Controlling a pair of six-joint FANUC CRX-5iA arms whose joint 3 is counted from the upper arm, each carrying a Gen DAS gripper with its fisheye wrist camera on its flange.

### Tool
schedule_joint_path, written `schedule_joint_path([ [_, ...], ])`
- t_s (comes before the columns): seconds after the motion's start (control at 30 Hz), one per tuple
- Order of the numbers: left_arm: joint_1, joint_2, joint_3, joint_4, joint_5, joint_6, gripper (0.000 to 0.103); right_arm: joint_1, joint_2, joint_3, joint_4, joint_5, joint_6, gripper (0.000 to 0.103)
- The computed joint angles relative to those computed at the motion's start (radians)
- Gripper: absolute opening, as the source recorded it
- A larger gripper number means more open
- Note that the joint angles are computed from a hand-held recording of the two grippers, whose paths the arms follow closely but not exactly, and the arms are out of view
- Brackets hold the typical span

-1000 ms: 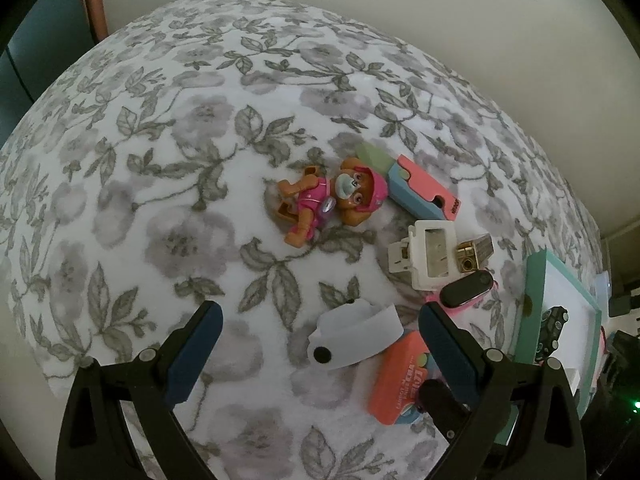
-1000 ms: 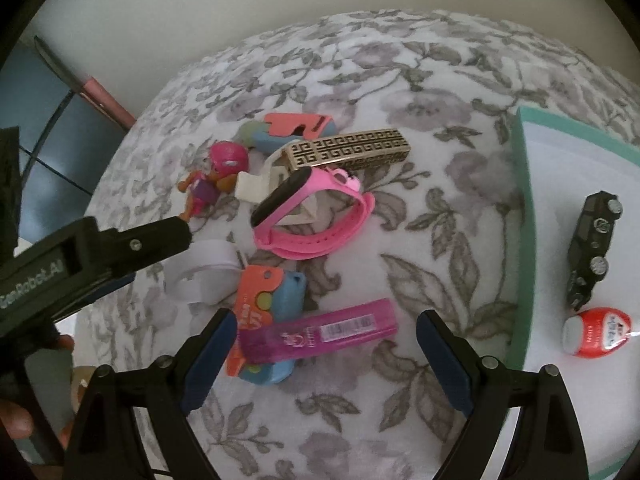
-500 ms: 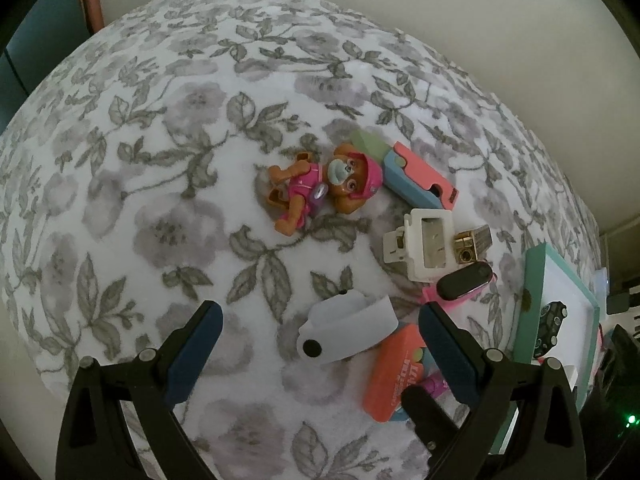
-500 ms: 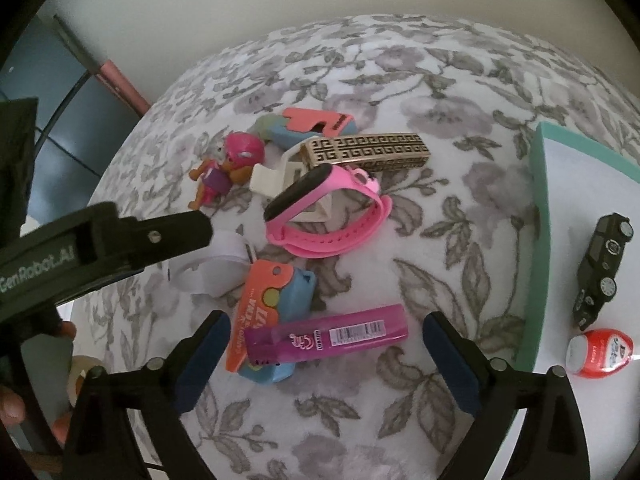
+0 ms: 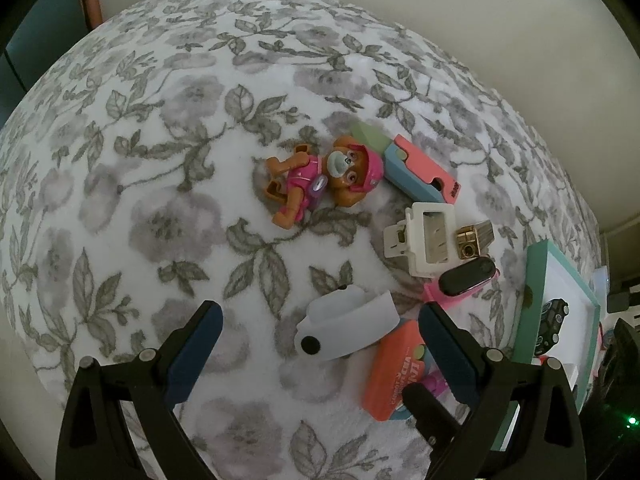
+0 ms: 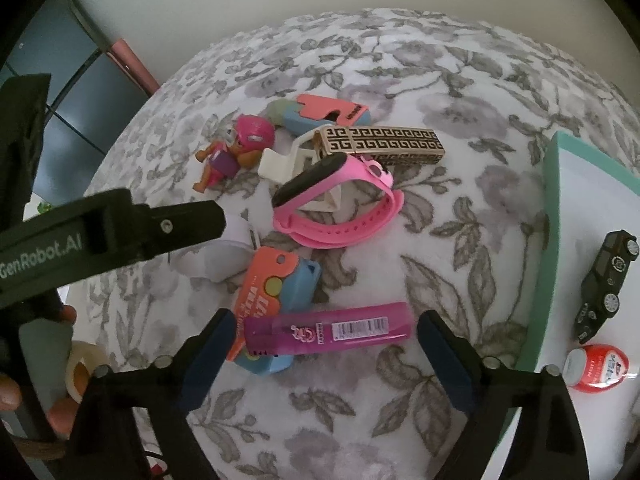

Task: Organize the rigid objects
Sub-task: 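Grasp the white hair clip with left tool while right tool grasps pink lighter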

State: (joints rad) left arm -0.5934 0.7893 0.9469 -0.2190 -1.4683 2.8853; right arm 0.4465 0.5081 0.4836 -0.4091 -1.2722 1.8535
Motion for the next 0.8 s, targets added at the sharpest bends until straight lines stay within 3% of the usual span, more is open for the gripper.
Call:
schedule_joint_path([
  [0.1, 0.002, 0.005, 0.001, 0.008, 0.004, -0.004, 0.098, -0.003, -0.001, -0.002, 0.007, 0.0, -0.005, 0.084],
  [0.8, 0.009, 0.033, 0.0, 0.025, 0.026, 0.043, 0.098, 0.004, -0.005, -0.012, 0.039, 0.014, -0.034, 0.084],
])
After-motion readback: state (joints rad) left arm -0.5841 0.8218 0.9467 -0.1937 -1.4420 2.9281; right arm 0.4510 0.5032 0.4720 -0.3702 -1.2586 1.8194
